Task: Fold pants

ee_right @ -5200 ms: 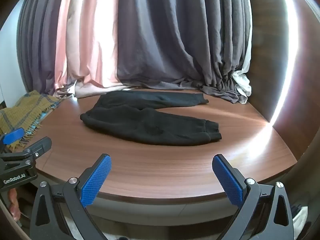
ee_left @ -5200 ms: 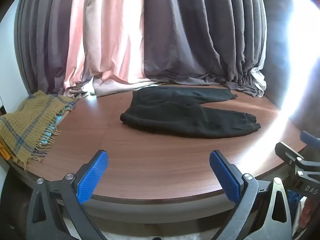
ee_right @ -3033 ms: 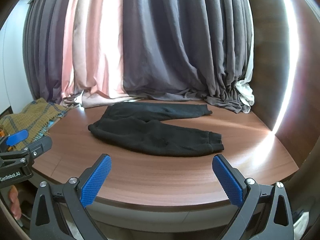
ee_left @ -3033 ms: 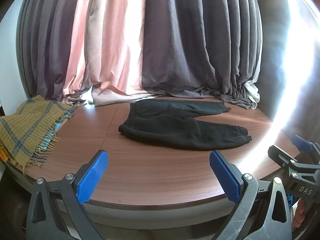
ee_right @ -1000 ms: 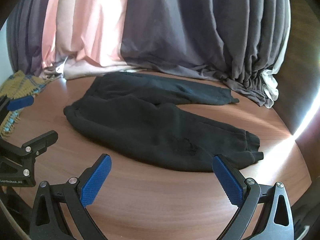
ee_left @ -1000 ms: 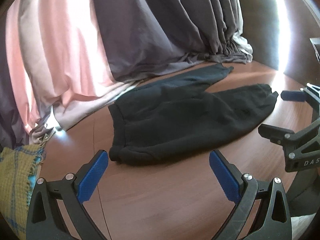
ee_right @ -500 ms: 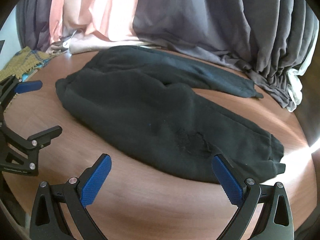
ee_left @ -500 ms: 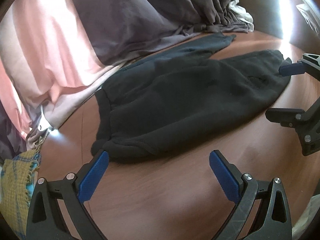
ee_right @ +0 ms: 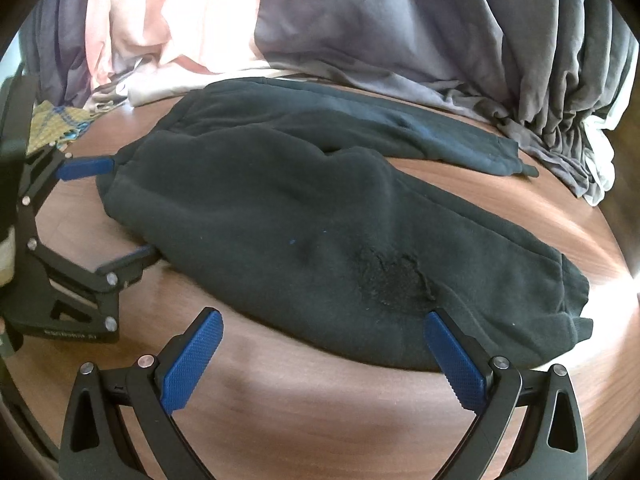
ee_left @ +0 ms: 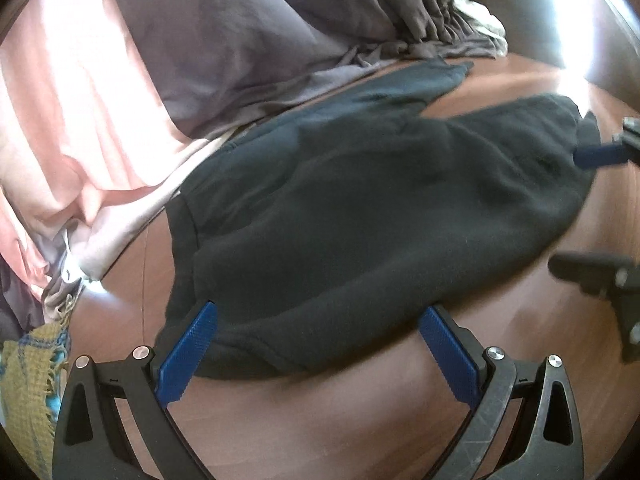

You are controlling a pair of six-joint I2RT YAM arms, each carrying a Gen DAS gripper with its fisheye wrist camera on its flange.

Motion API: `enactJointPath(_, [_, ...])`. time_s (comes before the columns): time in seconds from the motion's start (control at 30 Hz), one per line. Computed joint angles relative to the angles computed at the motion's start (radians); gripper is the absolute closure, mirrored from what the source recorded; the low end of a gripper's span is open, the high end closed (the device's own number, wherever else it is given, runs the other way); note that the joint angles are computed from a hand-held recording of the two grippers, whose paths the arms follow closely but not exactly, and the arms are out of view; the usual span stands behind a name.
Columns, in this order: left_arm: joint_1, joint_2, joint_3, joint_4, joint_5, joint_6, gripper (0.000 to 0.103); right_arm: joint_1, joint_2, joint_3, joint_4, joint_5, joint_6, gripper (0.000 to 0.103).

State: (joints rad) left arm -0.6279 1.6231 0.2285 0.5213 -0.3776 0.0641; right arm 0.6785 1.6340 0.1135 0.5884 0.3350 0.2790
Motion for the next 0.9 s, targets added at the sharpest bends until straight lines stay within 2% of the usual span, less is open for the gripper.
enactJointPath(0.13, [0.034,-0.028,0.02,-0.032,0.033,-0.014,0.0,-0.001,0.042,0.01,0.028,0.016,-0.004,0.001])
enactJointPath(0.4, [0.065,-0.018,0.045,-0.031,0.052,-0.007,0.0,-0.026,0.145,0.049,0.074,0.085,-0.042,0.003])
enactJointPath(0.5, [0.066,-0.014,0.046,-0.028,0.05,-0.002,0.0,-0.062,0.151,0.045,0.082,0.128,-0.072,0.011])
enactJointPath(0.73, [0.056,0.006,0.053,-0.036,0.037,-0.016,0.0,-0.294,0.167,0.001,0.17,0.075,-0.187,0.022])
enactJointPath(0.9, [0.02,0.048,0.051,-0.021,0.003,-0.014,0.0,-0.39,0.171,-0.033,0.249,0.069,-0.264,0.039])
